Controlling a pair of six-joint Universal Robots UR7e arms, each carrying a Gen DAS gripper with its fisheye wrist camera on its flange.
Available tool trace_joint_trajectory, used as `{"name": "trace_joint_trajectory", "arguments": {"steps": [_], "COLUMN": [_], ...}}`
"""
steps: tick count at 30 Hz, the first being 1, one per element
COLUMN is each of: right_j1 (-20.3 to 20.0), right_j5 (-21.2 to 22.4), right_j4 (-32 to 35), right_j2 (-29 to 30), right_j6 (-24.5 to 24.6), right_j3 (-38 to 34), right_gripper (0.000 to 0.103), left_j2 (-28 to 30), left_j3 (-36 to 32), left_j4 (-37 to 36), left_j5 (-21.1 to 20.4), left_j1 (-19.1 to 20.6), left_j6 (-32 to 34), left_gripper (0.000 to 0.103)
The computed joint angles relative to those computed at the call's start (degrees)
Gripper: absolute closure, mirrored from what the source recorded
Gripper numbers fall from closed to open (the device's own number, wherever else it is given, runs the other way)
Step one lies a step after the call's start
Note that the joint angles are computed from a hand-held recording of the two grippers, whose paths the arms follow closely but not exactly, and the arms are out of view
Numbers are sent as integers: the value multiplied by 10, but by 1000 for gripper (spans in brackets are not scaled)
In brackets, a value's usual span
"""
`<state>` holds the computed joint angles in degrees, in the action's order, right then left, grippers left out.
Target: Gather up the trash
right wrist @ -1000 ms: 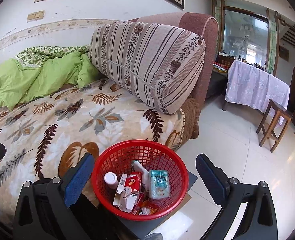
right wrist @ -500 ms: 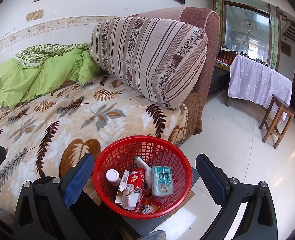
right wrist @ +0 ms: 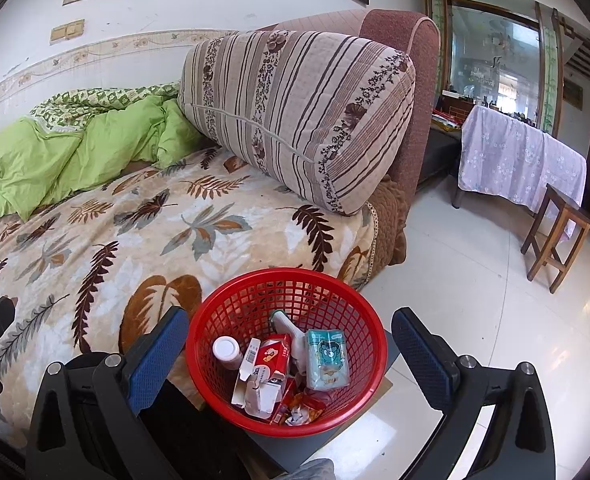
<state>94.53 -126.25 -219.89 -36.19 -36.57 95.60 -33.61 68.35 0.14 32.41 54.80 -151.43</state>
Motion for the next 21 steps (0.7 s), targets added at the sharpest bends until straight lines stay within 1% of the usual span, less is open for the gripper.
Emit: {"name": "trace_joint_trajectory", "arguments": {"steps": [21], "right_j1": [1], "right_j5": [3], "right_j4": [3], "right_j2": [2], "right_j6": [-1], "right_j3": [1], "right_gripper": [1], "left_j2": [0], "left_j3": [0], "left_j4": [-3], "left_j5": [0], "left_j1": [0], "left_j6": [3], "left_gripper": [0]}}
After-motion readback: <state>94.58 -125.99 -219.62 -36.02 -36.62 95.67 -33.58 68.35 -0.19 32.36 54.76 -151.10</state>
